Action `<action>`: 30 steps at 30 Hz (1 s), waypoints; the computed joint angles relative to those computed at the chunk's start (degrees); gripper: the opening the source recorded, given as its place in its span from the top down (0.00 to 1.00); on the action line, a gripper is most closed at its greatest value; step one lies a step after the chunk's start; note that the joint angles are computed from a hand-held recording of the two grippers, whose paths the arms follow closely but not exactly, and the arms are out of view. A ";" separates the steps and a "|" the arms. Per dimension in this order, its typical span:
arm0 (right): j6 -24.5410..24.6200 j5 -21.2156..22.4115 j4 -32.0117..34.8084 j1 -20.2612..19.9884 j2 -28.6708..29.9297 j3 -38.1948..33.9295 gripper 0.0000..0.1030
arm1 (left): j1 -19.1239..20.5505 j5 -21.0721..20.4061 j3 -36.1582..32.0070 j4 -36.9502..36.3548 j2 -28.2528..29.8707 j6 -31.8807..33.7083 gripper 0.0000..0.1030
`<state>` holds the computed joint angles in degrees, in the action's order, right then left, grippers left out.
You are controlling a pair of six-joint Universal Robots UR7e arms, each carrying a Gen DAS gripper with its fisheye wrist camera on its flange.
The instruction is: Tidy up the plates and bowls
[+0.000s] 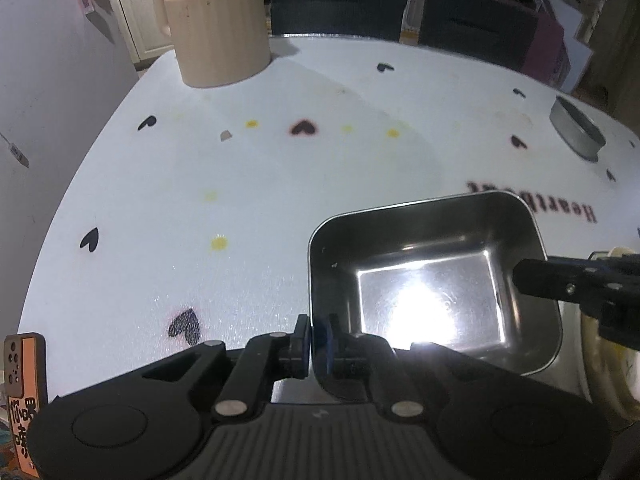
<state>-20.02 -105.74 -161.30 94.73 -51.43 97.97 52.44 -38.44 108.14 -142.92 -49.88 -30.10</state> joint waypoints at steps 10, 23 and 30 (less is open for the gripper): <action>-0.70 -2.10 1.35 0.04 0.79 -0.85 0.84 | 0.86 -0.71 -2.39 3.45 1.83 0.28 0.91; -1.03 -5.16 2.57 -0.49 2.16 -1.24 0.88 | 1.06 -0.81 -2.33 1.51 2.10 1.54 0.94; -1.26 -6.53 2.73 -0.09 2.50 -1.60 0.90 | 1.25 -1.22 -2.03 0.47 1.87 2.14 0.91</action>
